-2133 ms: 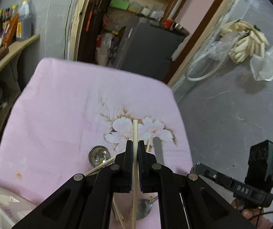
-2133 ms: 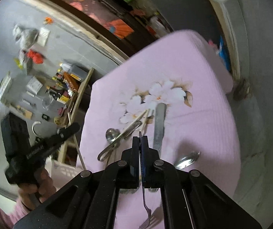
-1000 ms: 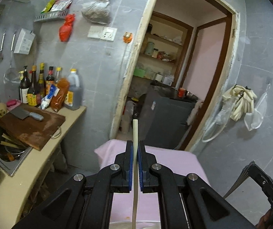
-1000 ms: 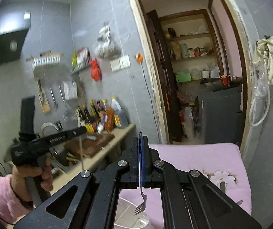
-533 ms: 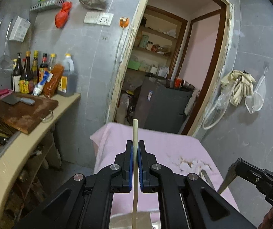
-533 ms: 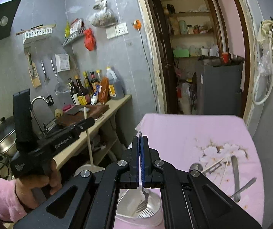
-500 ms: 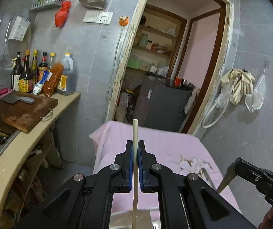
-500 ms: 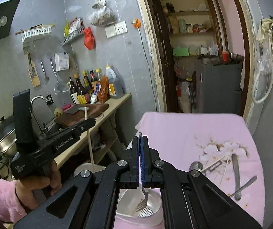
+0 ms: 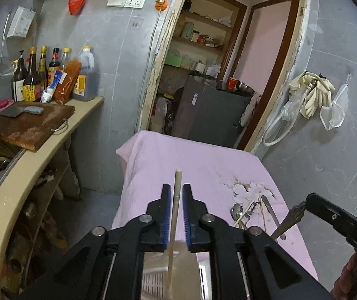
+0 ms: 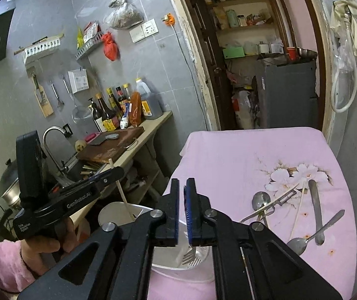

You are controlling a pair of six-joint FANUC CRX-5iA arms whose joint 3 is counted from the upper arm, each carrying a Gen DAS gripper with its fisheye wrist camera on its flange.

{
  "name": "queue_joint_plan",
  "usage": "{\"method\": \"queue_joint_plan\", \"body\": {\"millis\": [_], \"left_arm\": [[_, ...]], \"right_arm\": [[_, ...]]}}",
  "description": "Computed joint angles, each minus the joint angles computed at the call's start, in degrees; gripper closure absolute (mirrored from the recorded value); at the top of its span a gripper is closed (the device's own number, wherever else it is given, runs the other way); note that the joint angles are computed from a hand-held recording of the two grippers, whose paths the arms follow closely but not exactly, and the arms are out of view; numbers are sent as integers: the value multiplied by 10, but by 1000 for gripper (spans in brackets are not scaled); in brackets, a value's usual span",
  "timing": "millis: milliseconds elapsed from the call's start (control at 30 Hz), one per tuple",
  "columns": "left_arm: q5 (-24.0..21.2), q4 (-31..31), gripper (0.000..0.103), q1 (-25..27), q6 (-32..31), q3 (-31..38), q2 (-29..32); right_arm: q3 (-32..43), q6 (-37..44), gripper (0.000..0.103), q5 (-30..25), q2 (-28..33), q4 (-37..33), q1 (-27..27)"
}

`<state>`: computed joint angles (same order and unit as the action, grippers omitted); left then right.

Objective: Organize utensils
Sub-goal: 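Open both tools and move them back over the utensil pile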

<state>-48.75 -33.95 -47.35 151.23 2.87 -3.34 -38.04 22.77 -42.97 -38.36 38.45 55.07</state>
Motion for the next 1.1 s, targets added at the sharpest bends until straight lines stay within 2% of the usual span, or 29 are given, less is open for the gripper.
{"method": "queue_joint_plan", "body": {"millis": [33, 100, 200, 267, 300, 333, 367, 400, 433, 500, 567, 667, 700, 767, 900, 1100], "left_arm": [[0, 4, 86, 1, -2, 0, 0], [-4, 8, 82, -1, 0, 1, -1], [-26, 3, 79, -11, 8, 16, 5], [-30, -1, 71, -17, 15, 21, 6], [-33, -14, 67, -26, 26, 26, 7], [-43, -33, 56, -38, 42, 35, 11], [-50, -47, 41, -47, 52, 41, 13], [-65, -78, 37, -65, 74, 53, 18], [-76, -101, 35, -79, 89, 61, 22], [-90, -122, 34, -98, 89, 83, 36], [-107, -138, 28, -113, 85, 108, 52], [-129, -184, 16, -145, 100, 144, 77], [-134, -200, 13, -156, 107, 157, 87], [-147, -224, 8, -174, 118, 180, 106], [-160, -256, 3, -203, 123, 227, 149], [-175, -268, 1, -225, 99, 302, 218]], "right_arm": [[0, 2, 86, 3, -4, -4, -3], [-7, -3, 70, 11, -15, -5, -7], [-13, -4, 69, 18, -29, -5, -13], [-16, -12, 68, 17, -35, 5, -15], [-22, -21, 64, 17, -42, 17, -16], [-26, -31, 61, 13, -47, 30, -16], [-30, -42, 53, 8, -51, 45, -16], [-37, -57, 47, 3, -57, 67, -16], [-44, -72, 45, -5, -65, 88, -16], [-51, -91, 38, -25, -76, 121, -16], [-59, -104, 32, -44, -87, 148, -20], [-70, -124, 13, -78, -103, 190, -23], [-76, -130, 9, -87, -111, 206, -26], [-82, -128, 9, -100, -127, 218, -37], [-84, -92, 1, -117, -151, 208, -75], [-84, -7, 1, -91, -179, 156, -160]]}}
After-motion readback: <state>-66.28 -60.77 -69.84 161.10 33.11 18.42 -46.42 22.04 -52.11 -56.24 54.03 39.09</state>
